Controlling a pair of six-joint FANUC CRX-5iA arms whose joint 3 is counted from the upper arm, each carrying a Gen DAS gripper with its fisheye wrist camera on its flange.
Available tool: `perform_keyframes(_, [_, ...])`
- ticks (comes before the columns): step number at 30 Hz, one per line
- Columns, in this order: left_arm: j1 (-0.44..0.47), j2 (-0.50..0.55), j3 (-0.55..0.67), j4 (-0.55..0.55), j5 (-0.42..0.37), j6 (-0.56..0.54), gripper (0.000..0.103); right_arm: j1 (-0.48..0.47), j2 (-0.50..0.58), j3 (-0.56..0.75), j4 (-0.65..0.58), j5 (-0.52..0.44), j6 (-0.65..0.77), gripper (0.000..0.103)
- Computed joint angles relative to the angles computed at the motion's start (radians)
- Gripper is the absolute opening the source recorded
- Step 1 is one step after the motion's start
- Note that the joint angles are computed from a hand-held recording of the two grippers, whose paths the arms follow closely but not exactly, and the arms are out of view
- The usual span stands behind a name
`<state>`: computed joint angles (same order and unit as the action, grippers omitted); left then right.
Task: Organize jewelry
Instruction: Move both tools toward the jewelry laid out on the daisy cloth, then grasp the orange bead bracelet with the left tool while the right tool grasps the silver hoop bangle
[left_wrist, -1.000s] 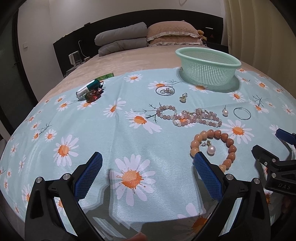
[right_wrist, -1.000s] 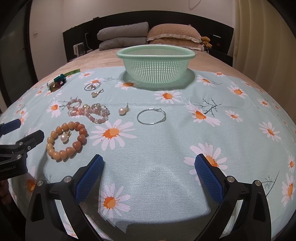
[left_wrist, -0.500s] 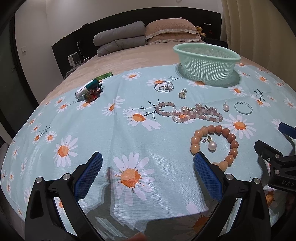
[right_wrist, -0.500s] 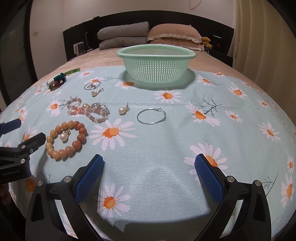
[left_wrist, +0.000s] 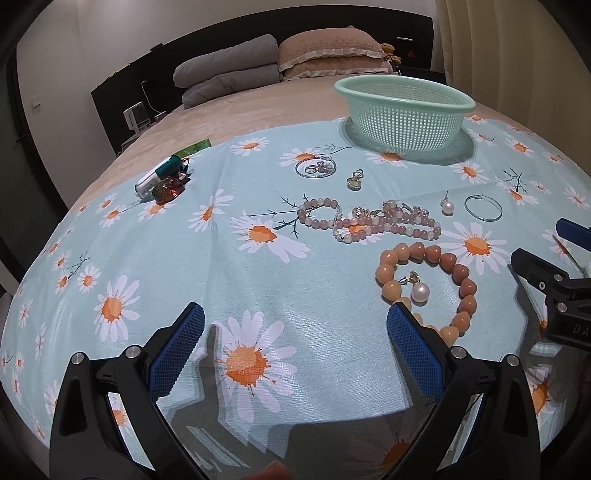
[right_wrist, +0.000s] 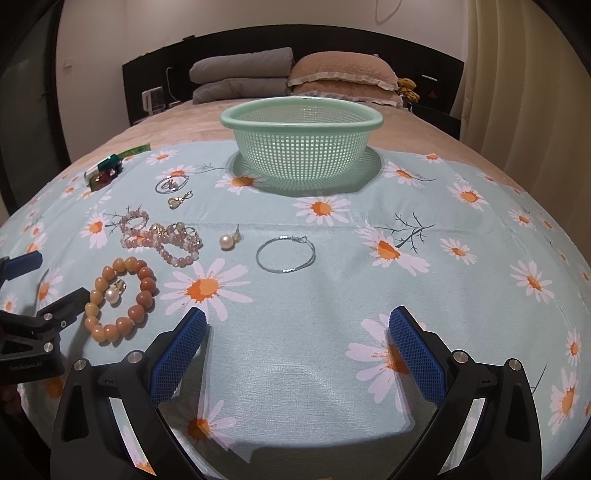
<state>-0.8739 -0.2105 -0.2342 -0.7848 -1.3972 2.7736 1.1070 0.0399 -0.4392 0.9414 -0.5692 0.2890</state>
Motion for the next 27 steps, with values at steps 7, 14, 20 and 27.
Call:
perform_keyframes(7, [0.027,-0.035,-0.018,0.02,0.063,-0.008,0.097,-0.035,0.03,0.056,-0.07,0.026,0.06,0.095])
perform_keyframes(14, [0.05,-0.033,-0.025,0.039,0.107,-0.043,0.097,-0.037,0.09,0.147,-0.185,0.005,0.2,0.095])
perform_keyframes(20, [0.116,-0.086,-0.093,0.091,0.231,-0.033,0.098,-0.031,0.149,0.251,-0.344,-0.051,0.377,0.095])
perform_keyframes(27, [0.126,-0.073,-0.079,0.112,0.264,-0.11,0.097,-0.04,0.188,0.331,-0.466,-0.09,0.489,0.097])
